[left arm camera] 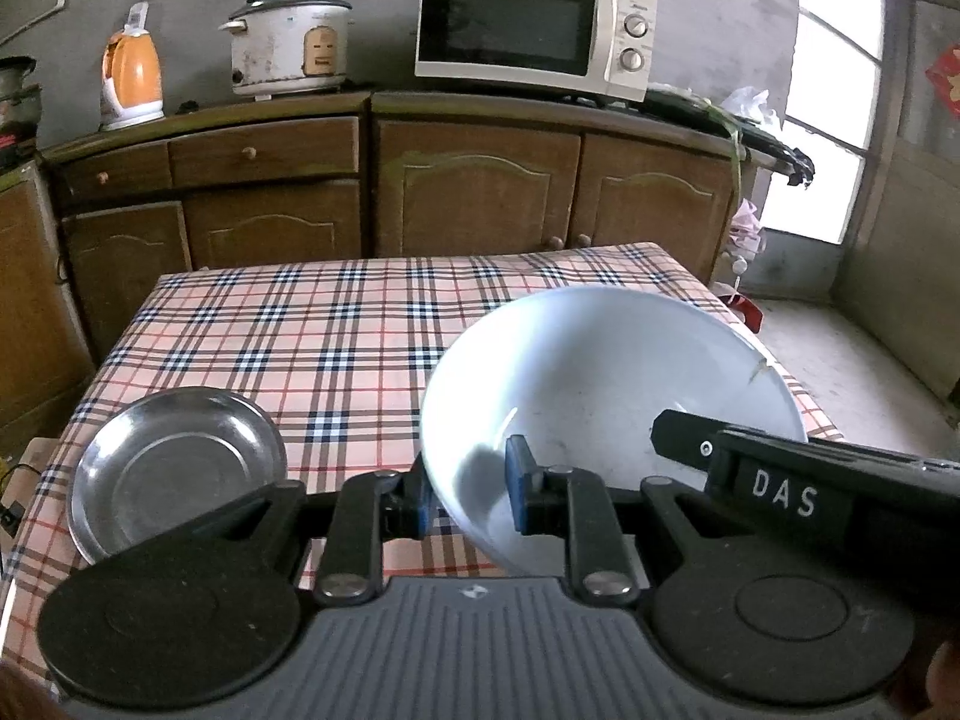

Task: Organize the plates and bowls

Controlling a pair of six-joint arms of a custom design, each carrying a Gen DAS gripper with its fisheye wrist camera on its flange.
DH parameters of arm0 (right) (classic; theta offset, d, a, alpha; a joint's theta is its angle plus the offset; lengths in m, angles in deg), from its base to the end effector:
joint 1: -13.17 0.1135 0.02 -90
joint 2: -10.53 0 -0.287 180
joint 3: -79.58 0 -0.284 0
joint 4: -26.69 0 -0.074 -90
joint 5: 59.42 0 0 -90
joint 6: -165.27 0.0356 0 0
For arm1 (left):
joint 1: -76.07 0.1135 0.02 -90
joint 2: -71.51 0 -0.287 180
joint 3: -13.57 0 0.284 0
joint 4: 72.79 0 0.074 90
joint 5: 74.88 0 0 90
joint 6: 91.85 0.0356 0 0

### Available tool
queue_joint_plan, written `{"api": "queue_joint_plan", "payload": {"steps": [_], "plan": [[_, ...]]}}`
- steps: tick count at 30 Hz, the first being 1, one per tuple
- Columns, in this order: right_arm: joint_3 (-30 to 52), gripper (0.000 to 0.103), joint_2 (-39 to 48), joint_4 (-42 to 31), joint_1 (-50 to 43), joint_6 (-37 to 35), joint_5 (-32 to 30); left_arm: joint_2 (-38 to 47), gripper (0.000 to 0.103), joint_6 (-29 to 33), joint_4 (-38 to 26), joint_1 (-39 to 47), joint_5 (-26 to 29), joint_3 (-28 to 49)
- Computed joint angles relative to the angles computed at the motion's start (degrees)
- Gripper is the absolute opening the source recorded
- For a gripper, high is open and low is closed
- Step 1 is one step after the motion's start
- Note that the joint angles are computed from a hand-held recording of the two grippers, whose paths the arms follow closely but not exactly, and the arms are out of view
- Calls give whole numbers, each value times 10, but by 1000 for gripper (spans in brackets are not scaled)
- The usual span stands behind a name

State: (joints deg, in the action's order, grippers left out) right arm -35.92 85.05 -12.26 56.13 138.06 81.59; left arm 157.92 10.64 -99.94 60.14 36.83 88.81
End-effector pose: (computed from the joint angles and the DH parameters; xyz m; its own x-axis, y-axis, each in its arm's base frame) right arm 0.2284 0.1749 0.2680 -0.3017 0.4837 -0.8216 0.4657 0.8267 0.3157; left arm 0.3470 -0.1127 0.2785 -0.4666 0.3421 -0.8156 0.6504 0.7577 -0.0543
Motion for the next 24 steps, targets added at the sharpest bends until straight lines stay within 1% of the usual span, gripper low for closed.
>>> {"api": "queue_joint_plan", "payload": {"steps": [24], "plan": [[-41, 23, -39, -16, -15, 31, 7, 11, 23, 0, 5, -34, -10, 1]]}}
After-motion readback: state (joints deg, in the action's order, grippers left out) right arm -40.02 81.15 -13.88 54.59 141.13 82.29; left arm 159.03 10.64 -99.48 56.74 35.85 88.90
